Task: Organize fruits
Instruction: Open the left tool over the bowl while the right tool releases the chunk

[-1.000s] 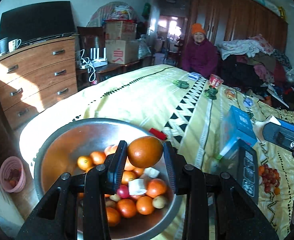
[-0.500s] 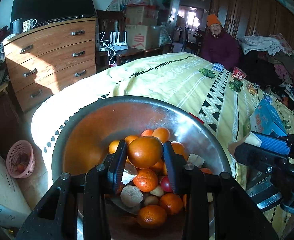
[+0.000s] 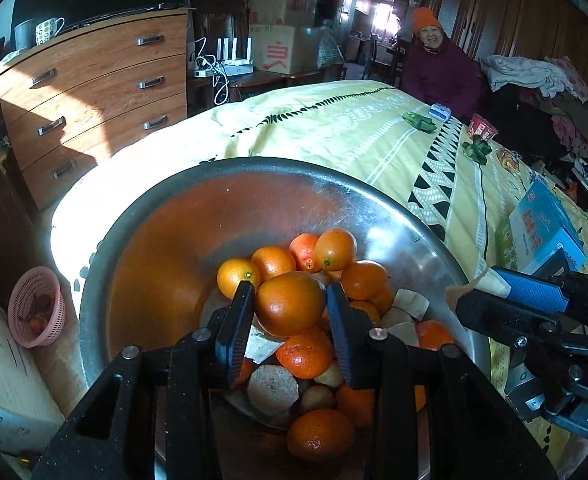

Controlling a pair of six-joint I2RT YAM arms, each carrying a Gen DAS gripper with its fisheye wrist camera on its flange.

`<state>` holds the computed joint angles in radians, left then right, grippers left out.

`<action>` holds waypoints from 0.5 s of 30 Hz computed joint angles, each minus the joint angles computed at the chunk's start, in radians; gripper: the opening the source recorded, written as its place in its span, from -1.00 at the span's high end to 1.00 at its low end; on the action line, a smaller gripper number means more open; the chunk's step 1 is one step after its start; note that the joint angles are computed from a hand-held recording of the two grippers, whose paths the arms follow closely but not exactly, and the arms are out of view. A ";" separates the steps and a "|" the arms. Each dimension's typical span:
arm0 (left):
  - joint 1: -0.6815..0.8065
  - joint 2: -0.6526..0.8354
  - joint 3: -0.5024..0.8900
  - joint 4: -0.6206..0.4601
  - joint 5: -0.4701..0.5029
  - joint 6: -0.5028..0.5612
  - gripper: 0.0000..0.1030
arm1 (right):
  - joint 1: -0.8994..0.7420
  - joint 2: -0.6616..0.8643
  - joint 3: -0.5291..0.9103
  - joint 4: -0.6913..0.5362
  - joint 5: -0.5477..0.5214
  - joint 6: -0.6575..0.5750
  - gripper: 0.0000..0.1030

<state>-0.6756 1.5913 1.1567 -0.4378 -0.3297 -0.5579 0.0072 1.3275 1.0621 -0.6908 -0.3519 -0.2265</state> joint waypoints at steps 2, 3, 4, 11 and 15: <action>0.002 0.006 -0.002 -0.004 0.002 -0.002 0.26 | 0.003 0.003 -0.002 0.013 0.002 0.007 0.33; 0.003 0.008 -0.001 -0.007 0.000 -0.004 0.26 | 0.003 0.004 -0.001 0.014 0.000 0.013 0.32; 0.002 0.009 -0.001 -0.012 -0.006 -0.009 0.21 | 0.002 0.005 0.001 0.010 -0.002 0.015 0.30; -0.067 -0.003 0.053 -0.100 -0.144 -0.042 -0.29 | -0.066 -0.181 -0.042 -0.027 -0.049 -0.007 0.09; -0.157 -0.016 0.117 -0.161 -0.284 -0.071 -0.52 | -0.209 -0.344 -0.072 -0.118 -0.165 -0.069 -0.10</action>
<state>-0.8330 1.5758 1.2734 -0.5986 -0.6139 -0.6284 -0.2015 0.9831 0.9899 -0.8086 -0.5167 -0.2951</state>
